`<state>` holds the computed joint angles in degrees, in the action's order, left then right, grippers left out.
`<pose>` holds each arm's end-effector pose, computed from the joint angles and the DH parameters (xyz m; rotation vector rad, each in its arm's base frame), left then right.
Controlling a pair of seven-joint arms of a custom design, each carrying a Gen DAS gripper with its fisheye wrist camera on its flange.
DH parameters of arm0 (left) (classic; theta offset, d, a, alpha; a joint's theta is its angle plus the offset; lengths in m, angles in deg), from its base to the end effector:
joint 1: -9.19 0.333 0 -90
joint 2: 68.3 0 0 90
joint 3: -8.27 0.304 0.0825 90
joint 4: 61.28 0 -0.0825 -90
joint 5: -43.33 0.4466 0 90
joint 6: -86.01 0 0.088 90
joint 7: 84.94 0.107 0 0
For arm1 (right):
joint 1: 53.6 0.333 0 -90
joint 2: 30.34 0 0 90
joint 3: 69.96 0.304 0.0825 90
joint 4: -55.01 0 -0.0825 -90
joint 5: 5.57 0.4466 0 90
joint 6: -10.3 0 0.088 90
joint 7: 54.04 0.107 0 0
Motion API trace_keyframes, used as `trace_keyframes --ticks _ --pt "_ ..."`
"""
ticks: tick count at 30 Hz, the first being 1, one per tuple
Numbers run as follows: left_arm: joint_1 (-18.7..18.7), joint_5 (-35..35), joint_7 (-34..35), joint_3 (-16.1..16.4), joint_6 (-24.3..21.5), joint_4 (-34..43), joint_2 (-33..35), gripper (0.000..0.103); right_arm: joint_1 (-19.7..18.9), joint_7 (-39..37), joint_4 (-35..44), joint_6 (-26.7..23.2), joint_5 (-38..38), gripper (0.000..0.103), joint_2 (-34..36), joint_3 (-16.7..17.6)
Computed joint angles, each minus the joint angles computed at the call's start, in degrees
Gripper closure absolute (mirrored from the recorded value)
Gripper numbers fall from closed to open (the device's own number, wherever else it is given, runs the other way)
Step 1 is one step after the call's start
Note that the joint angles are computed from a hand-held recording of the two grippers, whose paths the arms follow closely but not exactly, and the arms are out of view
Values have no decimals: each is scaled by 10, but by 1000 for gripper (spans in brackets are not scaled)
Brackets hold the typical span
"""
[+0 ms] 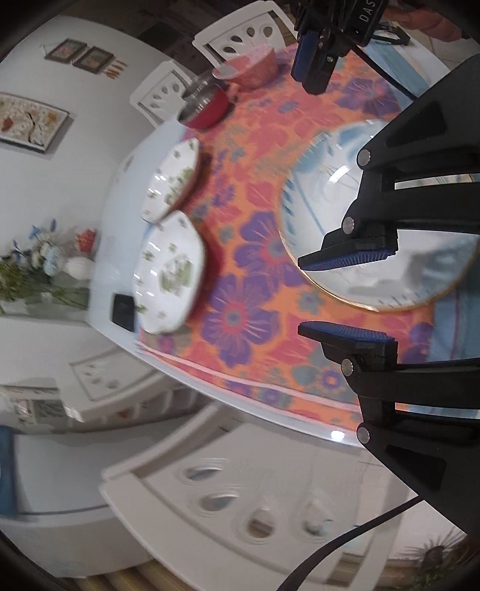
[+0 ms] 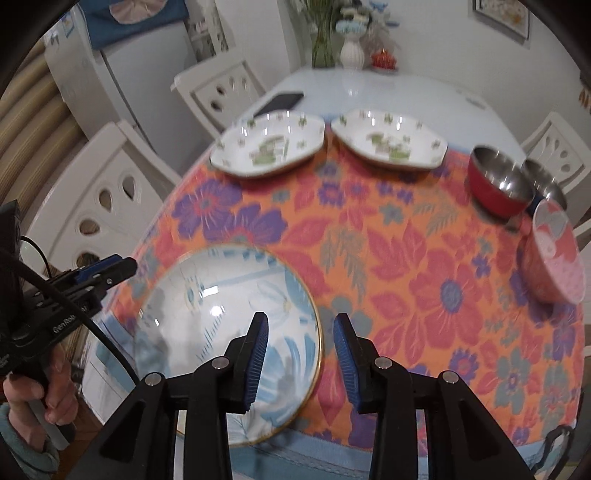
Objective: Organize plates and bowls
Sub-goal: 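Lower the Sunflower plate onto the cloth and open both grippers, then move both grippers to the leaf-print hexagonal plate and grasp its rim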
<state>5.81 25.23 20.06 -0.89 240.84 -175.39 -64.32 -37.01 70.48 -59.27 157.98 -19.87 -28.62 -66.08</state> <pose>0.6565 -0.1335 0.4589 -1.6833 2.1326 -0.8555 0.6169 0.2345 0.4675 -1.7947 1.9295 -0.4648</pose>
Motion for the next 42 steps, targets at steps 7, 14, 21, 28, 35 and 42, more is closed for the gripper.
trace_keyframes --ticks 7,14,21,28,35,42 --pt "-5 -32 53 -8 19 33 0 71 2 49 24 15 -56 50 -9 0" --pt "-4 -16 46 -9 31 109 47 68 -3 47 91 9 -67 48 28 -7" --pt "-7 61 -10 -8 -5 225 131 66 -16 18 182 0 19 48 103 -23" --pt "-15 105 -75 -7 -104 399 264 65 -31 -15 292 -36 92 48 198 -31" --pt "-18 108 -125 -14 -205 574 387 50 -44 -60 420 -84 139 48 301 -30" --pt "-35 135 -164 -2 -250 712 484 37 -51 -89 539 -137 173 48 395 -27"
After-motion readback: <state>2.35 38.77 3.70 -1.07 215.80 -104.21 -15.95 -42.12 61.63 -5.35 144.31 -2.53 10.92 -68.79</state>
